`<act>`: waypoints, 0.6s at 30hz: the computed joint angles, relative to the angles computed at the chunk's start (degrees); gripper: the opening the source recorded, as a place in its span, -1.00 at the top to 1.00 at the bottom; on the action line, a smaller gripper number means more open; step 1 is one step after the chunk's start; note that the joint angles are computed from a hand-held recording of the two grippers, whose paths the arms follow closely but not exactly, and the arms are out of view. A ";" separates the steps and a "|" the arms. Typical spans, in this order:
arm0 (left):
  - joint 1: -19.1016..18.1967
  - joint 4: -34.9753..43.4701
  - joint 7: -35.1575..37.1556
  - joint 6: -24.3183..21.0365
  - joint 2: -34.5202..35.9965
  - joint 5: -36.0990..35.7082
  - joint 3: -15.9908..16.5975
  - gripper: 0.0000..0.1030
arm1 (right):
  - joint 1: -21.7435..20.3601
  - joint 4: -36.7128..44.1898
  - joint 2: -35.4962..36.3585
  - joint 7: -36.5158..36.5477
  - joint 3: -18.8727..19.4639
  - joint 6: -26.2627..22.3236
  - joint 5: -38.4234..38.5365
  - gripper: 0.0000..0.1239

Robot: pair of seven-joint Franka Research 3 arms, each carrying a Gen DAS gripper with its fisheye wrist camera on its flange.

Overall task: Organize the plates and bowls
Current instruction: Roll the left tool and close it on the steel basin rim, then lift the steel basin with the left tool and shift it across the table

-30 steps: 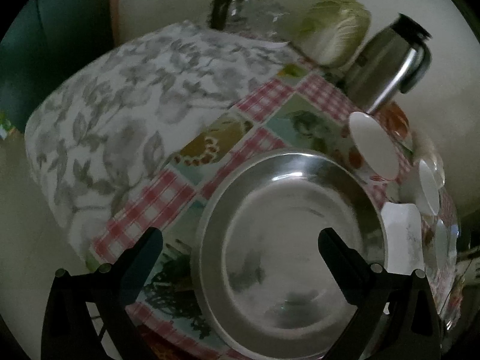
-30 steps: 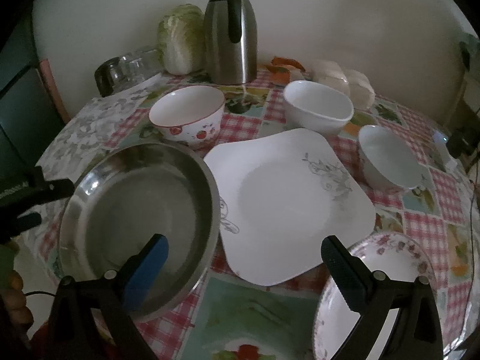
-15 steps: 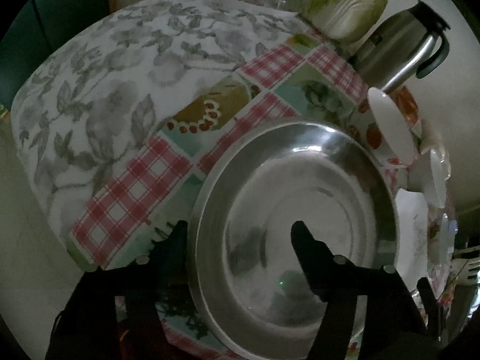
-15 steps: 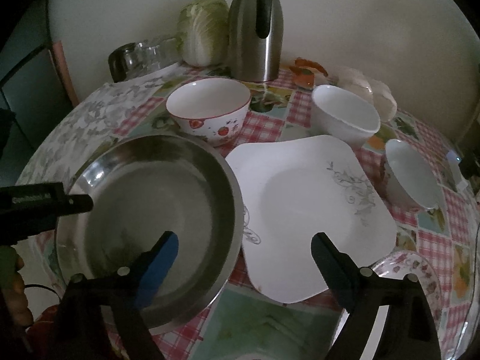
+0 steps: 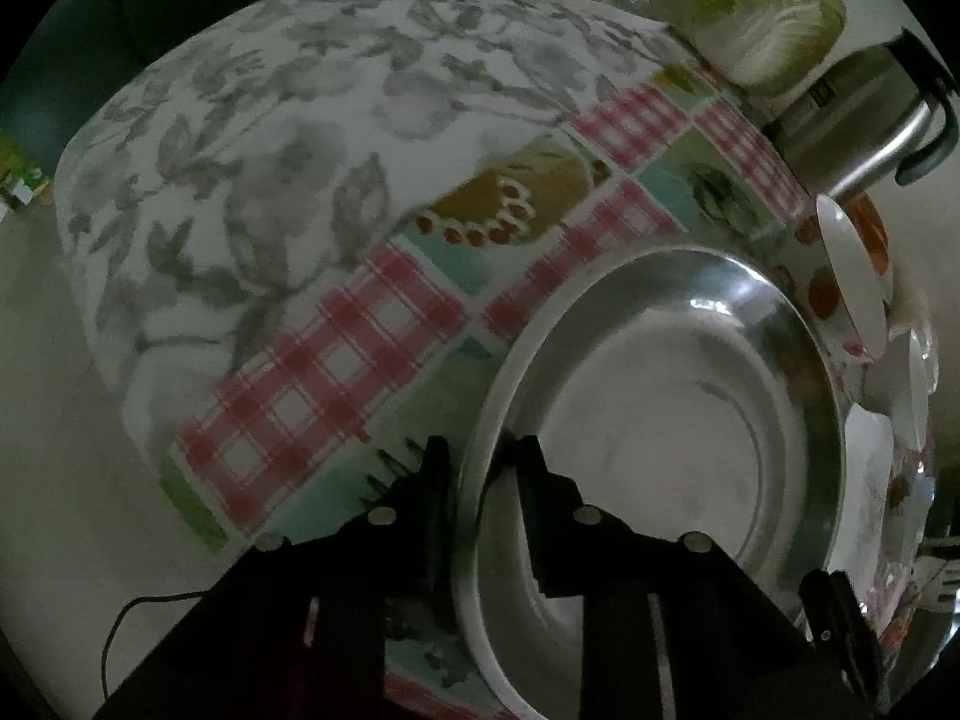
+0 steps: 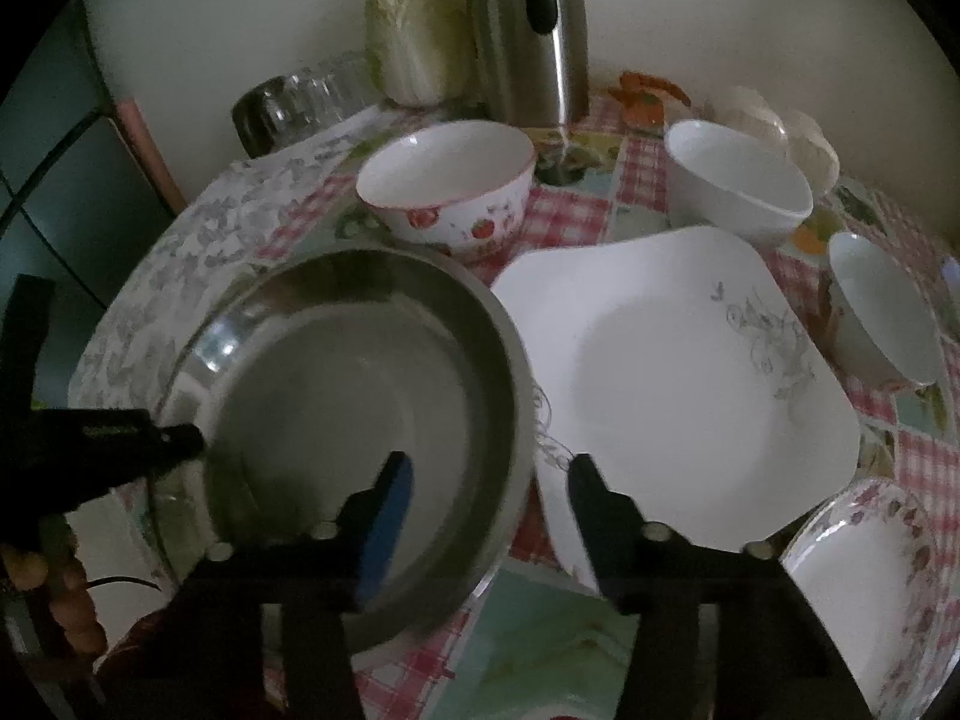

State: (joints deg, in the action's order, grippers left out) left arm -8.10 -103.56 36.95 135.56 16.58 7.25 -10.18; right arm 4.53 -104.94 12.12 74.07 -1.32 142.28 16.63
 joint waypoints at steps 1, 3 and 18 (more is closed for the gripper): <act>0.07 -0.29 -0.38 0.16 -0.20 -0.05 0.13 0.54 | 0.10 0.16 0.19 0.50 -0.15 -0.36 -0.46 0.24; 0.13 -1.05 -1.44 0.46 -0.74 0.13 0.42 0.54 | 0.17 0.17 0.33 0.91 -0.20 -0.71 -0.76 0.31; 0.25 0.50 -4.85 -4.37 -0.64 1.21 0.58 0.55 | 0.18 0.68 0.85 -3.50 0.90 -3.73 1.46 0.71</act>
State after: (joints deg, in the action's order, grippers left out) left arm -7.85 -103.06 32.10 131.19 15.94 8.46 -9.60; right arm 4.71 -104.26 12.97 70.56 -0.43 138.55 18.09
